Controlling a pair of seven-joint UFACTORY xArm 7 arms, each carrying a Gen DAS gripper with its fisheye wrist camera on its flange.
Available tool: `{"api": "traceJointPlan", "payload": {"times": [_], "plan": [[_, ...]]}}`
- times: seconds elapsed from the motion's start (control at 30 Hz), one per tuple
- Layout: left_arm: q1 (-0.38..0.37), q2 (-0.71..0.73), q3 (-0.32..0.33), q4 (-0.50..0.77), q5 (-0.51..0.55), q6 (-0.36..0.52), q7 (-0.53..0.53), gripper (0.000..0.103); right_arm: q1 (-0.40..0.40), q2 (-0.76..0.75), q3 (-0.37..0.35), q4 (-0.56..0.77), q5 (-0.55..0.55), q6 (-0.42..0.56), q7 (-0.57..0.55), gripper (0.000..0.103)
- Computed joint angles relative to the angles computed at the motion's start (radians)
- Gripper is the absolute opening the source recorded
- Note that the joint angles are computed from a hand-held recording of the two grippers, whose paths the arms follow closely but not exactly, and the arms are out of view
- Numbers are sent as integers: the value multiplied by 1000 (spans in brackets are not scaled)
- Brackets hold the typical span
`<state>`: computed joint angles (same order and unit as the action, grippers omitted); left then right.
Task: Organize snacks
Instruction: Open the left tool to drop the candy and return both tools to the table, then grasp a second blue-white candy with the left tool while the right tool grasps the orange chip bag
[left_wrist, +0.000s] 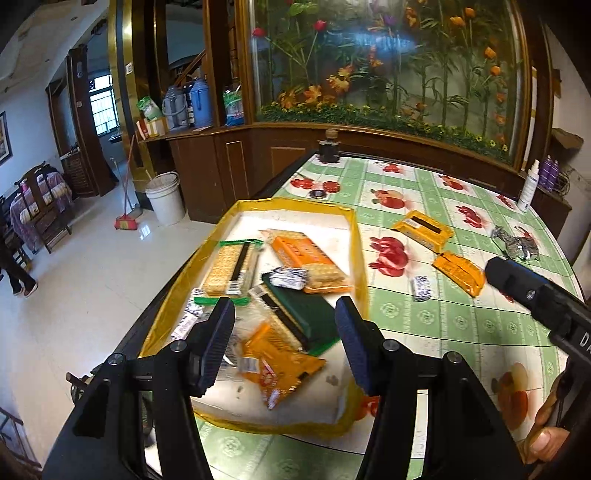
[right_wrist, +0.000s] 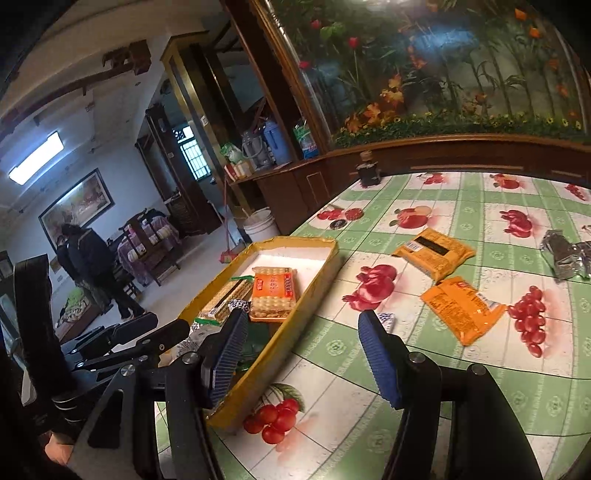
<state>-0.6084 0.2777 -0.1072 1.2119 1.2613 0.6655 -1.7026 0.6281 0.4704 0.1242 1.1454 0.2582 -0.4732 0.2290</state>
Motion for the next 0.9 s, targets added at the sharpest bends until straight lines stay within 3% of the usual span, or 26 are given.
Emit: {"api": "traceJointPlan", "payload": {"times": [0.1,0.2,0.3,0.43,0.7,0.8,0.9], "plan": [[-12,31,-8,40,-13,-9,27,60,36,-52,-44,-98,100,-84,-35,73],[-37,75,-7,96,-32,-23,70,67,12,-95,-37,-177,162,-122,-54,78],[-59,128,0,162,-80,-65,130,75,-45,-129,-24,-242,173,-102,-45,80],[-84,224,2,286,-193,-83,269,75,-112,-155,-32,-289,164,-48,-31,81],[-116,399,26,507,-417,-58,438,75,-284,-173,-1,-345,-35,13,92,82],[-115,472,31,600,-506,-39,509,75,-346,-134,35,-302,-156,44,145,82],[-132,539,55,695,-568,4,566,75,-347,-87,37,-225,-221,104,145,82]]}}
